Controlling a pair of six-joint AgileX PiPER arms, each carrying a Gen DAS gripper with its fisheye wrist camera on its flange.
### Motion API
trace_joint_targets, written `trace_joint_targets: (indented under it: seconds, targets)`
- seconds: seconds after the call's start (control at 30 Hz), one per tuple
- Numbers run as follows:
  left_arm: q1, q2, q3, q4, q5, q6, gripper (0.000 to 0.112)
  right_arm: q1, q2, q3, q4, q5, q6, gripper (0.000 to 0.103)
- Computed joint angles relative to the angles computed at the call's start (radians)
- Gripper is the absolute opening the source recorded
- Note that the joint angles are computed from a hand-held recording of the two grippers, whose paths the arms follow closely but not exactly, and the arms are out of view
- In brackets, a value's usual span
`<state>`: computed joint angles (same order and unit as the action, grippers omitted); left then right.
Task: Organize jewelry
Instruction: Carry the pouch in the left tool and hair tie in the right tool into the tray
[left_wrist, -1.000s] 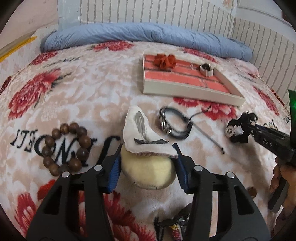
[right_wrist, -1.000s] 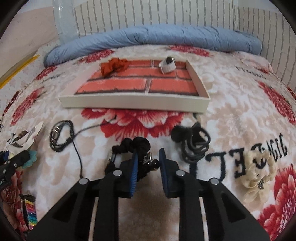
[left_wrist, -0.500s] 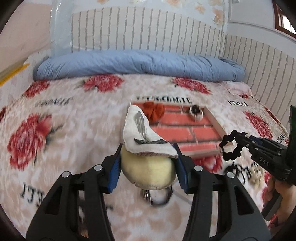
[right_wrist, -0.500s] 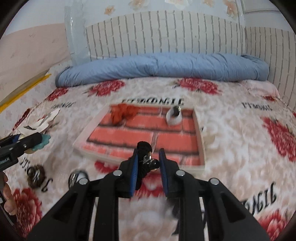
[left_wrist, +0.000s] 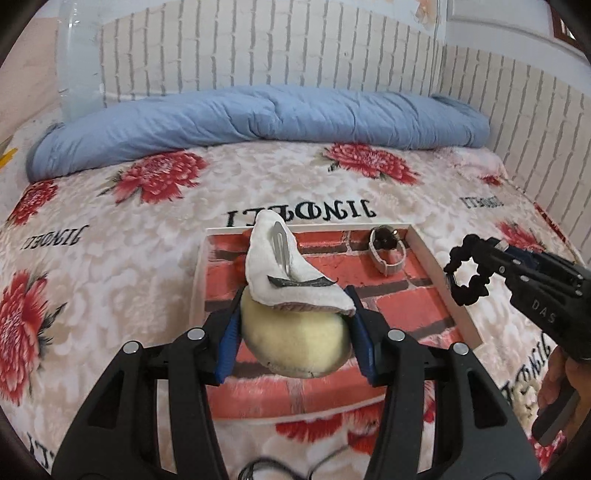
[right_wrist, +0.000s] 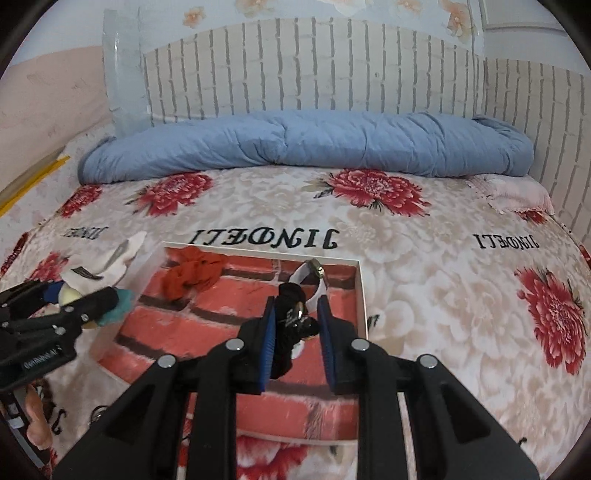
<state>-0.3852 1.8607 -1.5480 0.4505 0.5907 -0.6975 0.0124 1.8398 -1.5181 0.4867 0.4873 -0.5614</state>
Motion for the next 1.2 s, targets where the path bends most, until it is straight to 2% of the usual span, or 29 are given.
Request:
trace_joint_targets:
  seconds: [0.33, 0.57, 0.9, 1.2]
  targets:
    - [0.094, 0.264, -0.255, -0.270, 0.047, 0.242, 0.050, 0.019, 0.274, -0.279, -0.170, 0.089, 0.208, 0.022]
    - [0.127, 0.400, -0.427, -0.357, 0.141, 0.337, 0.051, 0.012, 0.428, -0.466, -0.264, 0.187, 0.319, 0.022]
    - [0.120, 0.503, -0.580, -0.341, 0.243, 0.351, 0.052, 0.010, 0.559, -0.670, -0.337, 0.342, 0.388, 0.022]
    - [0.100, 0.543, -0.656, -0.287, 0.310, 0.332, 0.054, 0.033, 0.608, -0.753, -0.372, 0.404, 0.401, 0.022]
